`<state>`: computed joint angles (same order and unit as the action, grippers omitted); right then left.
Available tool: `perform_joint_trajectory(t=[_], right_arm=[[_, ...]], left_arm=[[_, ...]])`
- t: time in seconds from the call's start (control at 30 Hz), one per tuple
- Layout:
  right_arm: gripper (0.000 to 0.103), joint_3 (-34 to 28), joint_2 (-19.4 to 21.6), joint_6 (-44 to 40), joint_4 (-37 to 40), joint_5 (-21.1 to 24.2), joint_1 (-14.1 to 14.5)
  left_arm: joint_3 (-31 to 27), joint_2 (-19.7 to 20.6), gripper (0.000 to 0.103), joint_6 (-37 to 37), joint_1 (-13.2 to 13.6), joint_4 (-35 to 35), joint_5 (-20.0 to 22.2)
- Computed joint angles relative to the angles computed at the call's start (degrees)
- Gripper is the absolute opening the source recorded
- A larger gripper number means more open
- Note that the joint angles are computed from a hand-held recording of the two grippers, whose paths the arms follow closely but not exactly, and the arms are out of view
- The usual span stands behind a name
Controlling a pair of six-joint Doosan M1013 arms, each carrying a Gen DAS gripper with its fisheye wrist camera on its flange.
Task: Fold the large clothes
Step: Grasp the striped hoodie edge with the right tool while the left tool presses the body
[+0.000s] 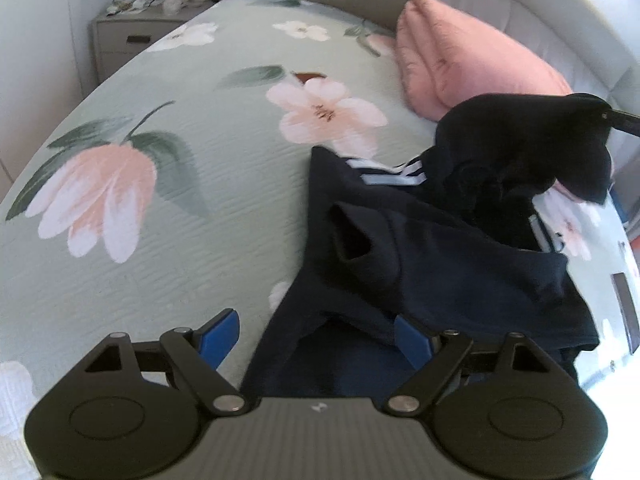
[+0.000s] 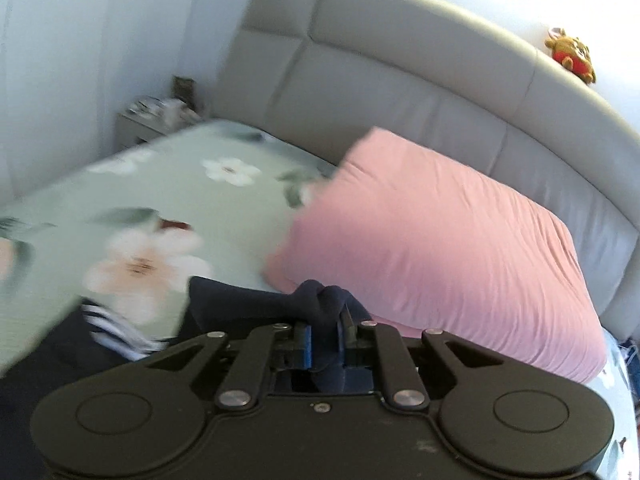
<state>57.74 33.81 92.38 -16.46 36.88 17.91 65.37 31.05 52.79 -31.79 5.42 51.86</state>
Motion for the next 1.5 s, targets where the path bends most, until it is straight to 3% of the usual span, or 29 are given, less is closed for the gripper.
perform_joint_trajectory(t=[0.1,0.2,0.37,0.53,0.6,0.7,0.77,0.8,0.83,0.9,1.0,1.1,1.13,1.17,1.23,1.3,1.33,1.37,1.4,1.43,1.5], right_arm=[[0.014,4.11,-4.19,-7.24,11.45,0.57,0.5],[0.014,9.66,-8.16,-11.68,16.18,1.01,2.01],[0.014,20.66,-12.78,-7.3,15.21,-1.7,5.22],[0.015,26.45,-11.54,1.18,20.2,2.61,5.98],[0.016,27.56,-10.59,1.42,26.45,4.14,5.14],[0.041,29.09,-11.87,-0.17,31.29,0.92,4.54],[0.073,28.97,-12.9,-1.95,33.66,0.0,4.04],[0.082,29.01,-13.51,-2.36,34.23,-1.42,3.8],[0.087,28.75,-13.85,-2.21,34.0,-2.57,3.54],[0.087,27.79,-13.79,-0.83,32.7,-5.26,2.95],[0.087,24.15,-11.1,12.76,19.75,-6.83,2.39],[0.087,19.16,-6.61,21.63,14.02,-0.64,1.3],[0.068,17.98,-5.41,20.73,16.88,1.95,0.71],[0.012,18.38,-4.95,19.56,21.65,2.04,-0.04],[0.013,22.6,-6.5,20.81,30.93,-4.09,-1.35],[0.013,28.33,-9.24,14.7,43.66,-14.82,-2.24],[0.012,30.41,-10.48,11.13,49.01,-17.79,-2.51],[0.012,31.54,-11.0,9.74,52.81,-17.76,-2.83],[0.012,31.68,-10.76,10.83,53.61,-14.72,-3.17],[0.016,30.4,-9.79,12.58,51.42,-8.69,-3.65],[0.042,28.65,-8.21,9.32,49.78,-1.34,-3.87]], left_arm=[[0.0,-0.41,0.087,0.2,-0.19,-0.09,-0.44],[0.92,-1.12,0.087,0.88,0.01,-1.78,-2.22],[1.92,-1.59,0.087,1.26,0.2,-3.38,-3.73],[1.25,-0.64,0.087,1.07,0.02,-3.54,-3.94],[0.43,0.25,0.087,1.81,-0.15,-4.11,-3.65],[-0.71,1.76,0.087,3.96,-0.05,-7.95,-4.01],[-1.26,2.63,0.087,5.98,0.1,-11.74,-4.6],[-1.41,3.03,0.087,7.12,0.17,-13.63,-5.21],[-1.75,3.63,0.088,8.46,0.2,-15.82,-5.67],[-2.83,4.91,0.089,11.31,0.2,-19.54,-5.41],[-5.03,7.19,0.089,13.6,-0.16,-21.95,-2.67],[-6.57,8.99,0.089,16.09,-0.51,-24.54,0.84],[-7.19,9.73,0.086,17.97,-0.47,-26.4,2.46],[-7.1,10.04,0.078,19.28,-0.43,-27.99,2.53],[-6.41,9.93,0.01,21.69,-0.72,-28.32,0.7],[-5.24,8.5,0.01,18.35,-1.69,-20.97,-2.77],[-4.02,7.27,0.01,15.6,-2.23,-15.61,-5.38],[-4.04,6.76,0.01,11.66,-2.86,-9.13,-5.15],[-4.57,6.66,0.01,8.8,-3.27,-4.21,-3.58],[-5.28,6.87,0.01,7.93,-3.33,-2.3,-1.65],[-6.43,7.66,0.01,9.14,-3.18,-2.94,1.17]])
